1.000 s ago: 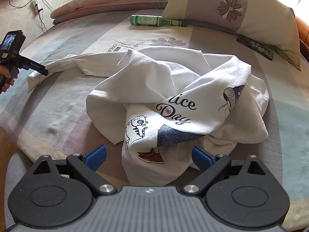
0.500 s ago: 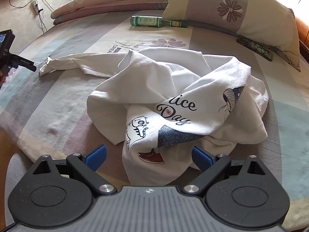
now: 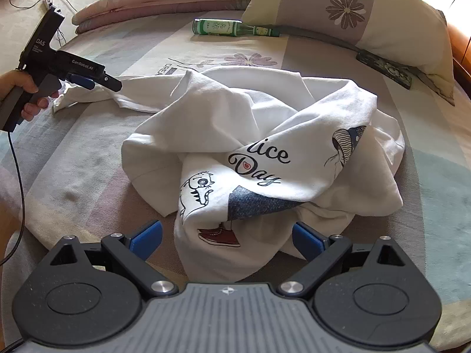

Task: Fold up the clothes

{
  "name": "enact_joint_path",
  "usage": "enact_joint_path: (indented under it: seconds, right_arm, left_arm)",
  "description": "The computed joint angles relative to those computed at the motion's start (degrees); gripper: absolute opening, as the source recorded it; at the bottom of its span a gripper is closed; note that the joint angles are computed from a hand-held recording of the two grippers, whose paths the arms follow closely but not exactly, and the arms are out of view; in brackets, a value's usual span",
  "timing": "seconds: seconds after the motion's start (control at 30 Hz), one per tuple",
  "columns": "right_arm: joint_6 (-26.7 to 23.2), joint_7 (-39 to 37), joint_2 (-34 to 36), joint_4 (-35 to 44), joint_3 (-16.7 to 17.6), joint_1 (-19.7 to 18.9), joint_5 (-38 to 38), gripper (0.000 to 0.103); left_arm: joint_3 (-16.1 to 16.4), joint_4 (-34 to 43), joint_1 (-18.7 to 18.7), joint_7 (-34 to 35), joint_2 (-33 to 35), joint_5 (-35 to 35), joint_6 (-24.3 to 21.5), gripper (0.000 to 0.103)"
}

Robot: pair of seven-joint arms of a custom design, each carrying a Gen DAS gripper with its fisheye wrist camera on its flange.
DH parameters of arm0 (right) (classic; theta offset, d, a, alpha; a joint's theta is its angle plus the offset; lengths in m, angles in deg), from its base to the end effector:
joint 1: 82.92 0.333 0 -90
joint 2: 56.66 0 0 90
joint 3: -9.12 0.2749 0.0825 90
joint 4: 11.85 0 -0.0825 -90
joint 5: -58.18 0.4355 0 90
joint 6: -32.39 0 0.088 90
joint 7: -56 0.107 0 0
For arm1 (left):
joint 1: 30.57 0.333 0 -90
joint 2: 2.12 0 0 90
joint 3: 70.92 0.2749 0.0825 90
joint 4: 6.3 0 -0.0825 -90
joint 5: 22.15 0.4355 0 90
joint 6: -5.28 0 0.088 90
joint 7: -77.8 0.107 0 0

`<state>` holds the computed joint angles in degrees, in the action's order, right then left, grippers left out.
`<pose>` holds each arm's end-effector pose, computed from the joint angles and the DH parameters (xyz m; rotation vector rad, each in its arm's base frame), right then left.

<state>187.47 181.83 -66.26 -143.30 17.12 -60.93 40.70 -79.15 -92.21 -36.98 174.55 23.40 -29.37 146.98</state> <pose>0.4972 0.2999 0.4142 -1.9605 1.6995 -0.4577 0.7373 -0.1760 0.4180 -1.7149 2.2420 -0.7306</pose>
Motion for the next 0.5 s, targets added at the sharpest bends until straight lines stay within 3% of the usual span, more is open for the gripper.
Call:
enact_joint_path:
  seconds: [0.33, 0.4, 0.5]
  right_arm:
    - [0.71, -1.08, 2.48, 1.32, -0.90, -0.60, 1.60, 0.099]
    - [0.88, -1.10, 2.32, 1.17, -0.85, -0.66, 1.61, 0.099]
    - [1.50, -1.15, 1.88, 0.73, -0.76, -0.68, 1.38, 0.099]
  left_arm:
    - [6.48, 23.41, -3.87, -16.19, 17.51, 9.66, -0.44, 0.102]
    - [7.31, 23.49, -4.45, -17.62, 17.23, 12.26, -0.79, 0.102]
    - [5.58, 14.95, -2.66, -16.28, 11.33, 11.91, 2.96, 0.102]
